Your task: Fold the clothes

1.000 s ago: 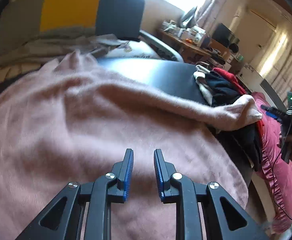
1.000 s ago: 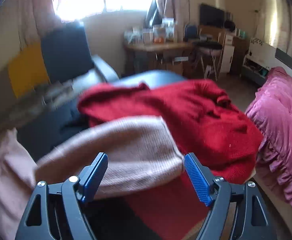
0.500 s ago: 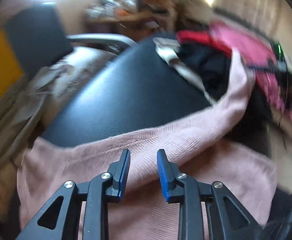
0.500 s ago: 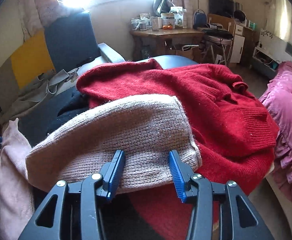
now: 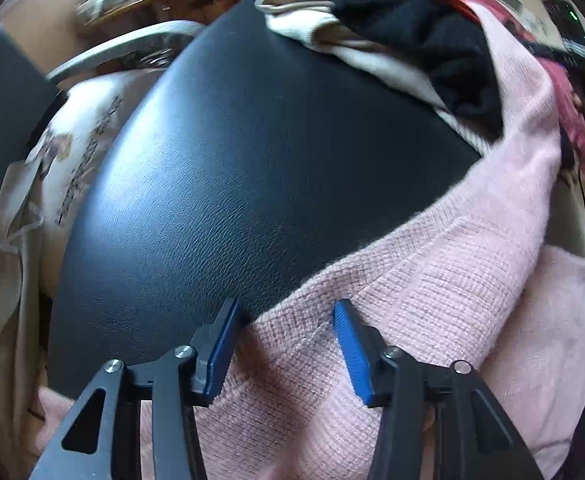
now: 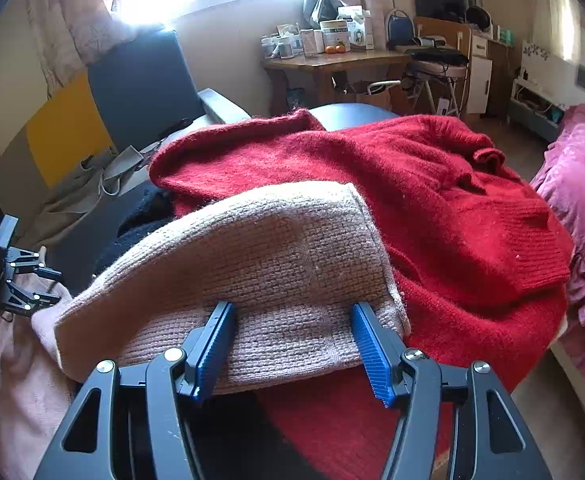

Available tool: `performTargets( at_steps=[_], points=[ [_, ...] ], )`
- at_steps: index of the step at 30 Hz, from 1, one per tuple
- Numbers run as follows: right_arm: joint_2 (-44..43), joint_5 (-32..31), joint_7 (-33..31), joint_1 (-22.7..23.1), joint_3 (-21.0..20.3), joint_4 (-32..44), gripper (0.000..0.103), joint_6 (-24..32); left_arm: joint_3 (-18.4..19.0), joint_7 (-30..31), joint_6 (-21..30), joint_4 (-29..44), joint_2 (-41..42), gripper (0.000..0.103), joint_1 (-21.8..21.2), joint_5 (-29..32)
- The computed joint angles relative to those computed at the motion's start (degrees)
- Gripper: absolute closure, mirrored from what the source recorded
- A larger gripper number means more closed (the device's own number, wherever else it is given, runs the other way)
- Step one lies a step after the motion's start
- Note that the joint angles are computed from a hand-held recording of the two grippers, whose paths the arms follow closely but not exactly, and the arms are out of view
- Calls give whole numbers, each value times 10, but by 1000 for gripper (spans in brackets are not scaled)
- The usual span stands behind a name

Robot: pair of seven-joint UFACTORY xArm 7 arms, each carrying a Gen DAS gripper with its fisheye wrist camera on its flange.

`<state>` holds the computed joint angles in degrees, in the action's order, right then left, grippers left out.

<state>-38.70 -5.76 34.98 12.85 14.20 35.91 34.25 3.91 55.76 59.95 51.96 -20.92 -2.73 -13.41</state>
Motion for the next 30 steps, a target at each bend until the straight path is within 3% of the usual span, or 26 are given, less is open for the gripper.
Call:
performTargets(
  at_steps=[2, 3, 4, 7, 10, 14, 18, 20, 23, 24, 26, 27, 28, 30],
  points=[
    [-2, -18, 6, -11, 15, 6, 44, 5, -4, -8, -20, -28, -29, 86, 1, -2],
    [-2, -28, 9, -15, 23, 10, 56, 9, -8, -16, -38, -48, -50, 94, 1, 1],
    [-1, -41, 9, -19, 33, 18, 69, 19, -12, -27, -59, -70, -72, 95, 2, 6],
    [3, -72, 11, -23, 54, 39, 93, 41, -6, -67, -100, -118, -132, 95, 1, 0],
    [3, -95, 11, -21, 68, 65, 96, 61, 21, -108, -132, -127, -165, 95, 1, -29],
    [-2, -129, 34, -43, 81, 94, 97, 48, 21, -172, -205, -113, -158, 96, 6, -35],
    [41, -147, 59, -70, 81, 122, 97, 38, -11, -226, -269, -97, -98, 96, 20, 18],
    [63, -159, 75, -81, 80, 137, 97, 35, -46, -278, -289, -89, -50, 95, 39, 69],
    [64, -120, 90, -58, 40, 110, 95, 26, -66, -335, -302, -105, -23, 95, 49, 128],
    [54, -98, 92, -47, 22, 92, 88, 17, -62, -341, -319, -117, -28, 95, 44, 133],
    [26, -70, 83, -32, -2, 61, 60, -1, -43, -339, -313, -118, -34, 94, 25, 119],
    [12, -56, 78, -26, -13, 45, 38, -9, -36, -340, -307, -117, -39, 93, 20, 113],
    [4, -46, 67, -21, -21, 34, 32, -20, -28, -338, -301, -115, -45, 93, 14, 104],
    [-2, -29, 45, -14, -30, 24, 32, -34, -19, -343, -300, -118, -65, 91, 9, 92]
  ],
)
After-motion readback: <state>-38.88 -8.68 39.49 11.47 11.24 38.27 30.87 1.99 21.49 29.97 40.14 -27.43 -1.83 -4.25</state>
